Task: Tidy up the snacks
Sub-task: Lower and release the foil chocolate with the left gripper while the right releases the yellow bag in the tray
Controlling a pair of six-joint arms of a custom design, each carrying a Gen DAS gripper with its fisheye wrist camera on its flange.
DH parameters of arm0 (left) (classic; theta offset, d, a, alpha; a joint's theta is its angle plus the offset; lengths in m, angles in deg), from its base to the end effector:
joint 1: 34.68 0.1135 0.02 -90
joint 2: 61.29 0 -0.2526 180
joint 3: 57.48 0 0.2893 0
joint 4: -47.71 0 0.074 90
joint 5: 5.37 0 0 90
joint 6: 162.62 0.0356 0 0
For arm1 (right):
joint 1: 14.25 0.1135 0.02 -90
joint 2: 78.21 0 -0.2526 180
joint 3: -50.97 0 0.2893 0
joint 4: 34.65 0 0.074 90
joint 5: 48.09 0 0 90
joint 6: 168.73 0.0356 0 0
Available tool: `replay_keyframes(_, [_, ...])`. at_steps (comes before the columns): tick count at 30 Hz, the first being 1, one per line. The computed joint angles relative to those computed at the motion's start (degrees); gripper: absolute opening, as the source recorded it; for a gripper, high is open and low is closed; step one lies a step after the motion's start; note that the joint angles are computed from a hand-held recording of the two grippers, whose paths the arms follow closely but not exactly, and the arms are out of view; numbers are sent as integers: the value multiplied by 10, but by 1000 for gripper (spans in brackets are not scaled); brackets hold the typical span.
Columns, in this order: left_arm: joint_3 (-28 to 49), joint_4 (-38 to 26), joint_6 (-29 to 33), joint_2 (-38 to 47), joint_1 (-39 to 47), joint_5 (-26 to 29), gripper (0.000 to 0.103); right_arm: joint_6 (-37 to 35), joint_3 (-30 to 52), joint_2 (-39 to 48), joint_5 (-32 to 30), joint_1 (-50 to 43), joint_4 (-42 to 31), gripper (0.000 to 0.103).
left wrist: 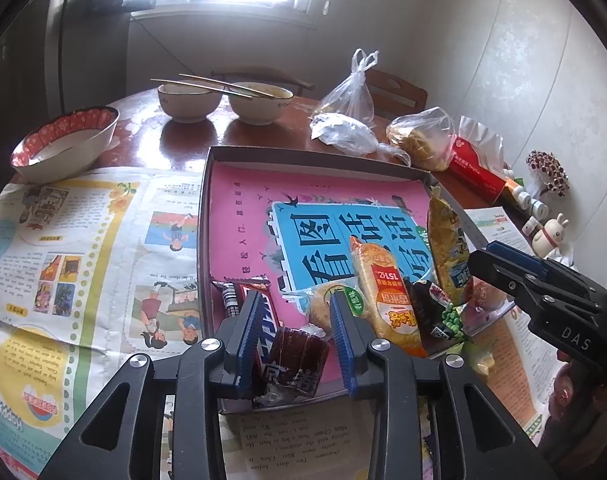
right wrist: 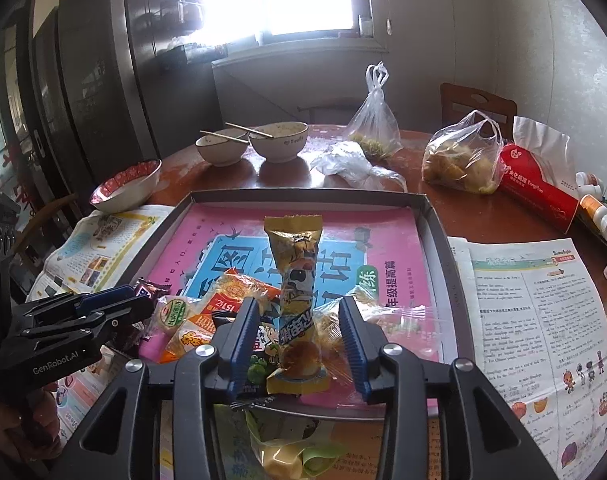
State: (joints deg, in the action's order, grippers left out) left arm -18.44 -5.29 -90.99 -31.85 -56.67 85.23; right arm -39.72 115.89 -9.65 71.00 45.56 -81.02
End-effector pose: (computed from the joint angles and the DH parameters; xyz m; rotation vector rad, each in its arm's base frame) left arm 0.1528 -0.0621 0.2106 0.0798 2.3555 -0.3617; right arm 0.1577 0.2367 0.2497 -0.2022 2.3083 0.2480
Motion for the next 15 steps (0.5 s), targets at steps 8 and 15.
replay_keyframes(8, [6,-16,1,-22,3,-1,44,7,-1,-16,16,12,-9,50])
replay_keyframes(15, [12,-35,1,-44,13,4,50,15,-4,-30,31,22,-17,55])
